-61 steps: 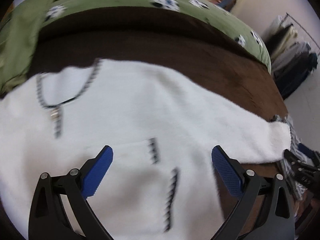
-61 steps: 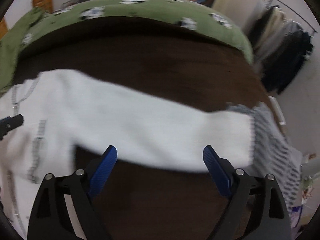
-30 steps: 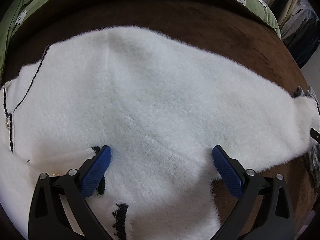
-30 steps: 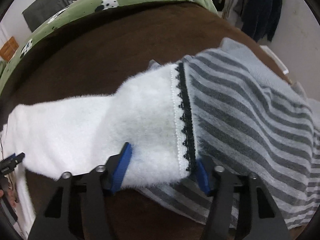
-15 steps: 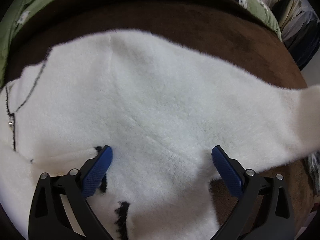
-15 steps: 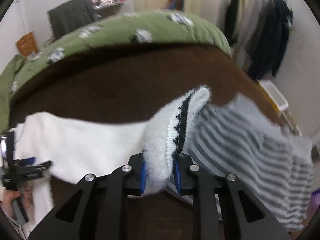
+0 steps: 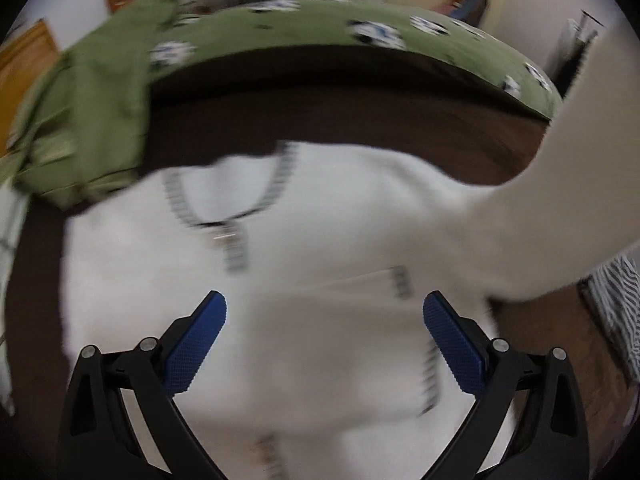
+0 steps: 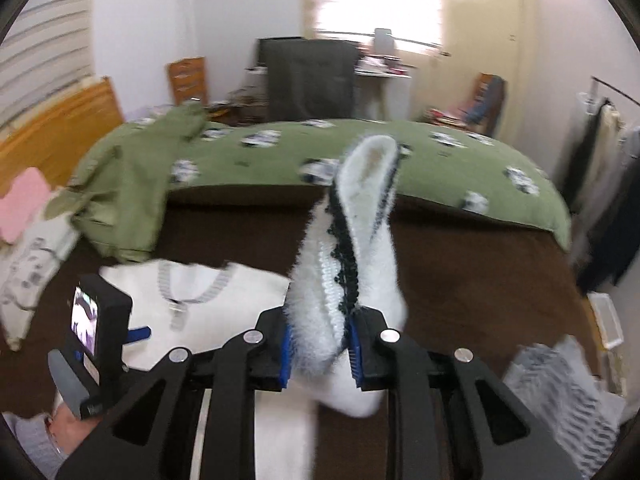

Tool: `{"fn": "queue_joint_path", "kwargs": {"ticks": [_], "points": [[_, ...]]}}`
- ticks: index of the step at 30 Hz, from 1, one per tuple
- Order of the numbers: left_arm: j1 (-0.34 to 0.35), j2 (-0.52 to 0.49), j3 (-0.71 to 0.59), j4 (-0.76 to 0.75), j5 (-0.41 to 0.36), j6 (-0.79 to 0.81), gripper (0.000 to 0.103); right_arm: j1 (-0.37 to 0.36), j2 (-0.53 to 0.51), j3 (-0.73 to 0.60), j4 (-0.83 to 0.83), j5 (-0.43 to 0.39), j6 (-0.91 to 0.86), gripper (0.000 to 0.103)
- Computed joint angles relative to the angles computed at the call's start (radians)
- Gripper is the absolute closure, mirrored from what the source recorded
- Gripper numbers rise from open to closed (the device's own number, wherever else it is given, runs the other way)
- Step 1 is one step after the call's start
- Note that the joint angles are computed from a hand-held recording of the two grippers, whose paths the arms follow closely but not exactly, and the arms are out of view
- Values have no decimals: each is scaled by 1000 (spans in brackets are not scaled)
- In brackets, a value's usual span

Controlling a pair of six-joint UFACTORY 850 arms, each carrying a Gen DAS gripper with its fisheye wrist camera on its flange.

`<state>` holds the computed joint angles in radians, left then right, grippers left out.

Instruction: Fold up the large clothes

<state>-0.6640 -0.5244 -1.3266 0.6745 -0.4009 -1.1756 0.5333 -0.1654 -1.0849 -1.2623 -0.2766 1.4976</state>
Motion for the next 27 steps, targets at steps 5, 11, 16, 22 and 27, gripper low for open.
{"fn": "queue_joint_path", "kwargs": {"ticks": [5,11,16,22,27], "points": [[72,209,260,134,-47,-165,6,118,-123,-135,90,43,-11,81],[177,364,481,106,-71,-180,6,256,-399,-418,494,7,-469,80],[242,427,597,79,-48,-186,6,303,-612,-587,831,-81,-769,80],[266,447,662,124,-23,-217,6,336,-750,-684,1000,-174,-963,71],[270,434,666,123,1,-213,7,345,-765,-681,1087,-142,-1010,31]]}}
